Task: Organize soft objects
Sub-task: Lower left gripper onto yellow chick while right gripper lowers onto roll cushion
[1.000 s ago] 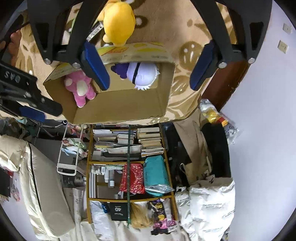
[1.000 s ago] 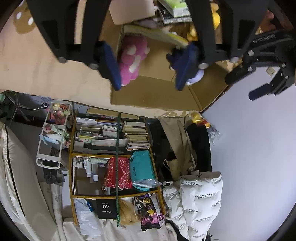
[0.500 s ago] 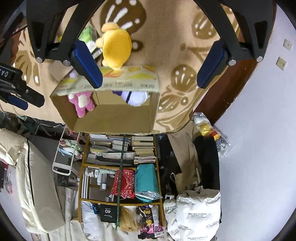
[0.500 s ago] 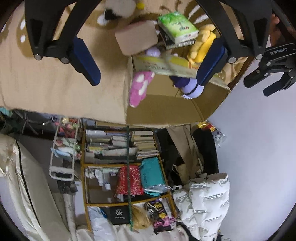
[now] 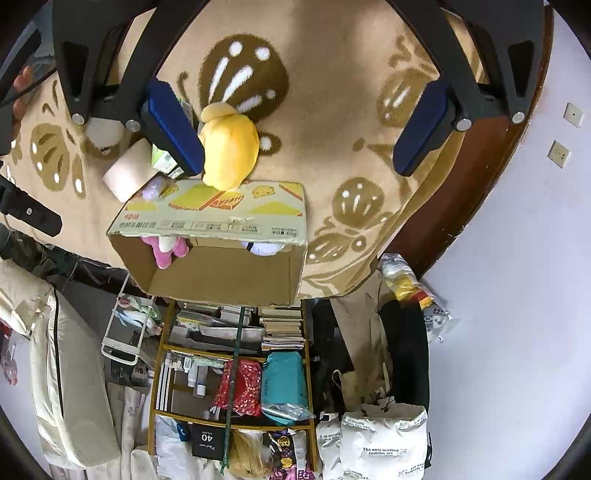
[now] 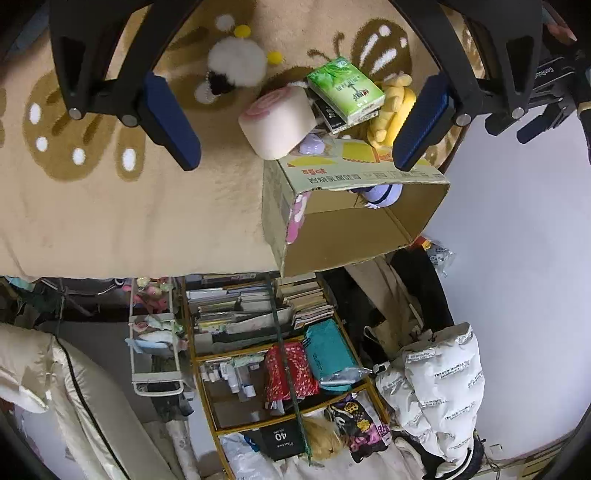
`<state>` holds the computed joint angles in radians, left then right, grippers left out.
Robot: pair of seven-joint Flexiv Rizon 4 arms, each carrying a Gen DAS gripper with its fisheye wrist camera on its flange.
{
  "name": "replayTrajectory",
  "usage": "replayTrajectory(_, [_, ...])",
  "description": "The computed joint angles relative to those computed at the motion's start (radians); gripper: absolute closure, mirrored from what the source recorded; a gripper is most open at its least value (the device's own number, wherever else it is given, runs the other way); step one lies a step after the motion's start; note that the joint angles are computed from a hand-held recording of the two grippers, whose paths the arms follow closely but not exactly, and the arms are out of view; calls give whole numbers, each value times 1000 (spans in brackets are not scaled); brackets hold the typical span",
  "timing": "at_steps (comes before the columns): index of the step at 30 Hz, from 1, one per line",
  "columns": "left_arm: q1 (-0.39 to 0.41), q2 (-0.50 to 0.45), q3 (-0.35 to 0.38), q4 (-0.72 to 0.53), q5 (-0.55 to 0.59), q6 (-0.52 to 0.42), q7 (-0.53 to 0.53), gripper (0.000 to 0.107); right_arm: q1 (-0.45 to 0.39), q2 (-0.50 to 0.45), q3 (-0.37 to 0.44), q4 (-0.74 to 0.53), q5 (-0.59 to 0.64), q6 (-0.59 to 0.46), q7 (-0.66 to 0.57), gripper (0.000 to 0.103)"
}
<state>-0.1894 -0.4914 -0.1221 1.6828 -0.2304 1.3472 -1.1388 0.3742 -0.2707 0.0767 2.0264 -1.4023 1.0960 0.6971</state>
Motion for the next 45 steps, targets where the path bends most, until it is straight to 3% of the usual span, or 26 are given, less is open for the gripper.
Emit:
replayTrajectory(11, [-12, 6, 16, 18, 24, 3, -16, 6, 18, -11, 0, 11, 93, 3, -53, 0])
replayTrajectory(18, [-15, -5, 14, 5, 29, -28, -9, 6, 46, -32, 4, -9, 171, -70, -151, 0])
replayTrajectory(34, [-49, -61, 42, -58, 71, -76, -42, 6, 64, -81, -25, -44, 235, -48, -222, 0])
replayTrajectory(39, [-18, -78, -16, -57, 22, -57, -9, 6, 67, -105, -41, -60, 257, -32, -242, 0])
replayTrajectory(45, [-55, -116, 17, -110, 44, -86, -26, 6, 71, -134, -54, -80, 312, -14, -282, 0])
